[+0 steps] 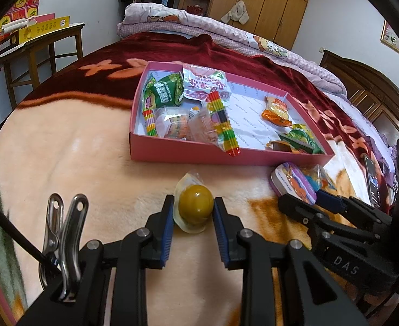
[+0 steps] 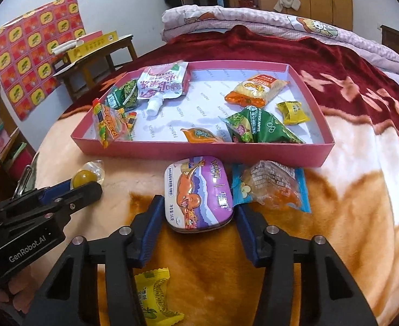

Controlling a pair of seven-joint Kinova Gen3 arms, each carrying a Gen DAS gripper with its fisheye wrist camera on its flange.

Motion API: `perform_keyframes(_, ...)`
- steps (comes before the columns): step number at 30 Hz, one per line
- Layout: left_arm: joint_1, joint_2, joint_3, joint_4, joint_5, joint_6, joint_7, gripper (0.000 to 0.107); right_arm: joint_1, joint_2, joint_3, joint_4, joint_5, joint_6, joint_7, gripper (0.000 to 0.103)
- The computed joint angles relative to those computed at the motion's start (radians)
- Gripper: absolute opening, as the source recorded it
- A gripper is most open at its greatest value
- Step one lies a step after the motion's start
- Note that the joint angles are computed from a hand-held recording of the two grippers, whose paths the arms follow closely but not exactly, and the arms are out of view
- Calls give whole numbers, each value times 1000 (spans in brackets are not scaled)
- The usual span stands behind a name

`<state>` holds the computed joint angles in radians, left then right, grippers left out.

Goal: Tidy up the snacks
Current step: 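Grasp the purple cartoon tin with the right gripper while the left holds the jelly cup, then carry the jelly cup with the left gripper into the tray while the right carries the tin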

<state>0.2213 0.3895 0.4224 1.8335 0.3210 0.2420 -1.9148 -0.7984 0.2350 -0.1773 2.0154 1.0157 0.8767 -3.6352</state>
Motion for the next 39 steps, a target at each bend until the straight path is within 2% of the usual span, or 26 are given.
perform_keyframes(6, -12, 0, 13, 0, 12, 5, -9, 29, -10, -12, -10, 9, -6, 2, 2, 52)
perform_keyframes(12, -12, -6, 14, 3, 17, 4, -23, 29, -21, -72, -36, 97, 71, -56, -163, 52)
perform_keyframes(17, -21, -29, 31, 18, 30, -3, -38, 29, -22, -94, -72, 125, 98, -51, -218, 52)
perform_keyframes(26, -127, -78, 137, 53, 134, -20, -144, 29, -46, -106, -108, 114, 129, 10, -229, 52)
perform_keyframes(34, -124, -88, 136, 38, 198, -2, -212, 29, -48, -121, -120, 111, 138, 39, -224, 52)
perform_keyframes(39, -79, -71, 99, 0, 198, 10, -226, 29, -40, -131, -124, 104, 130, 61, -197, 52)
